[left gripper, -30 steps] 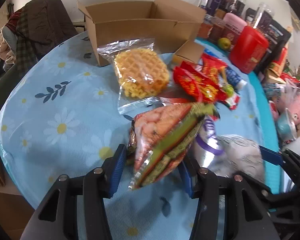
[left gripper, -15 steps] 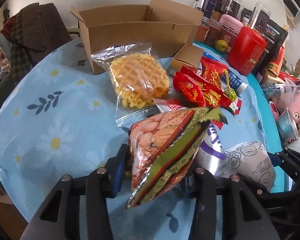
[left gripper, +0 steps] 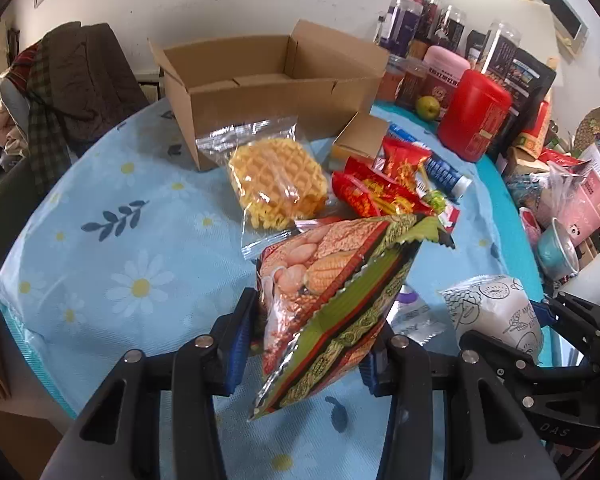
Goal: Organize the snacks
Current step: 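Lift both held snacks and carry them over the cardboard box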
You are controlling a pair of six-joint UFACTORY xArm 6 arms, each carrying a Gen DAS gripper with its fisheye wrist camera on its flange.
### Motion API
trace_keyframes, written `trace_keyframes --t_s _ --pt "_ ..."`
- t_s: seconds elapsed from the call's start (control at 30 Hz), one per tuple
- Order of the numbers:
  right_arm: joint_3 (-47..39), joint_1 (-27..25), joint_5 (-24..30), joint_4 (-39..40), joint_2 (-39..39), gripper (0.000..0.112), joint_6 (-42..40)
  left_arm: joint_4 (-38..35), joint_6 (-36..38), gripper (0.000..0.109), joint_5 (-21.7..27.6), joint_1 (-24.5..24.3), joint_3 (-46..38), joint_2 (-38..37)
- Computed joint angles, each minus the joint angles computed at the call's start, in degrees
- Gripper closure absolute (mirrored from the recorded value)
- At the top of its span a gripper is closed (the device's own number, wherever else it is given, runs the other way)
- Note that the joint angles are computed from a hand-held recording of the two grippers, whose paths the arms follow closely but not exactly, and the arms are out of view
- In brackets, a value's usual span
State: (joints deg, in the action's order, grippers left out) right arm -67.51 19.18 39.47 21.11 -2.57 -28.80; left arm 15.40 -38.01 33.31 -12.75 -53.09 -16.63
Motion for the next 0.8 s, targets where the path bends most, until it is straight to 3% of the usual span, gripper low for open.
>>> trace_keyframes --t_s 0.43,0.8 --pt "-4.75 1.81 -0.32 7.96 -0.35 0.055 -8.41 4.61 -2.77 0.064 -0.91 -0.20 -1.61 -2.99" --pt "-13.58 2.69 0.15 11.88 3.83 0.055 -11.78 6.23 -2.29 0.064 -3.51 1.42 -5.65 -1.79"
